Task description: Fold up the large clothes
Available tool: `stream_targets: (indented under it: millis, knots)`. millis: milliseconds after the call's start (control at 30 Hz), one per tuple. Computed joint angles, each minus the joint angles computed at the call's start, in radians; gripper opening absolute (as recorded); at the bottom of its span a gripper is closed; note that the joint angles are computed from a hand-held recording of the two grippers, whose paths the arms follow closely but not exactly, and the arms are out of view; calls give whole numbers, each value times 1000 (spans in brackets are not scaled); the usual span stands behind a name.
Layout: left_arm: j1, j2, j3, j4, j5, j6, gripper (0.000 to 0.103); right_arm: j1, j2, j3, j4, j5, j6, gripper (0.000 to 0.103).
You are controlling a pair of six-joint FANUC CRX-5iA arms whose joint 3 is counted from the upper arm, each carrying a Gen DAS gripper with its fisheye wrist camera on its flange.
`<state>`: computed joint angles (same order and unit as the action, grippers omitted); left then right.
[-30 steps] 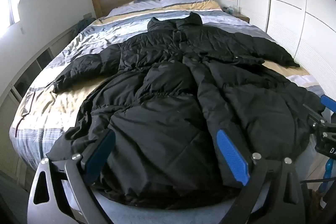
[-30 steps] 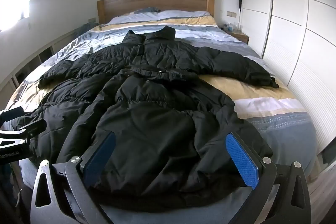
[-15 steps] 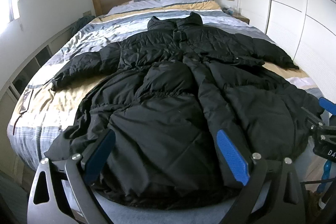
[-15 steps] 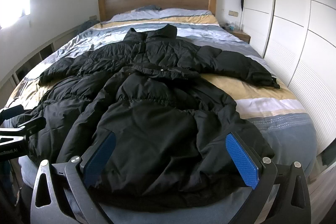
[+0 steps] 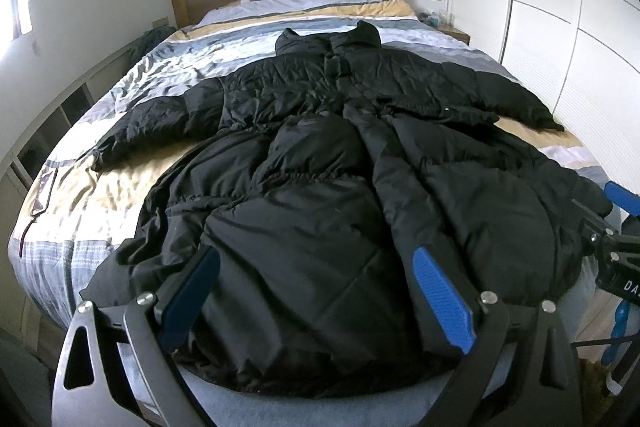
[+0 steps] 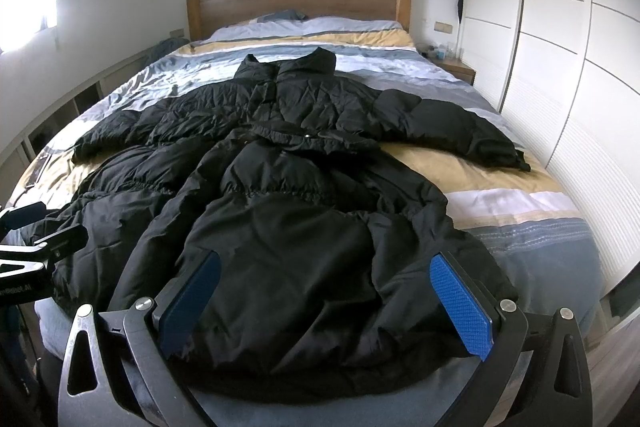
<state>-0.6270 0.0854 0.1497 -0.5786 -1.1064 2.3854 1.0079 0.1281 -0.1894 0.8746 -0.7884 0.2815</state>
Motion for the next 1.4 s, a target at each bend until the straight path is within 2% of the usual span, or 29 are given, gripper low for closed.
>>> stream_targets:
  millis: [500, 667, 967, 1400]
  knots:
    - [13, -10, -11, 29, 3, -13, 98, 2, -10, 13, -16, 1, 26, 103]
    - [-1, -15, -4, -2, -10, -13, 98, 5, -12, 11, -13, -7, 26, 103]
    - [24, -43, -32, 27, 41, -42, 98, 9, -9, 13, -8, -15, 27, 102]
    - [49, -51, -55, 67, 58, -62, 98, 30, 12, 46, -31, -54, 82, 102]
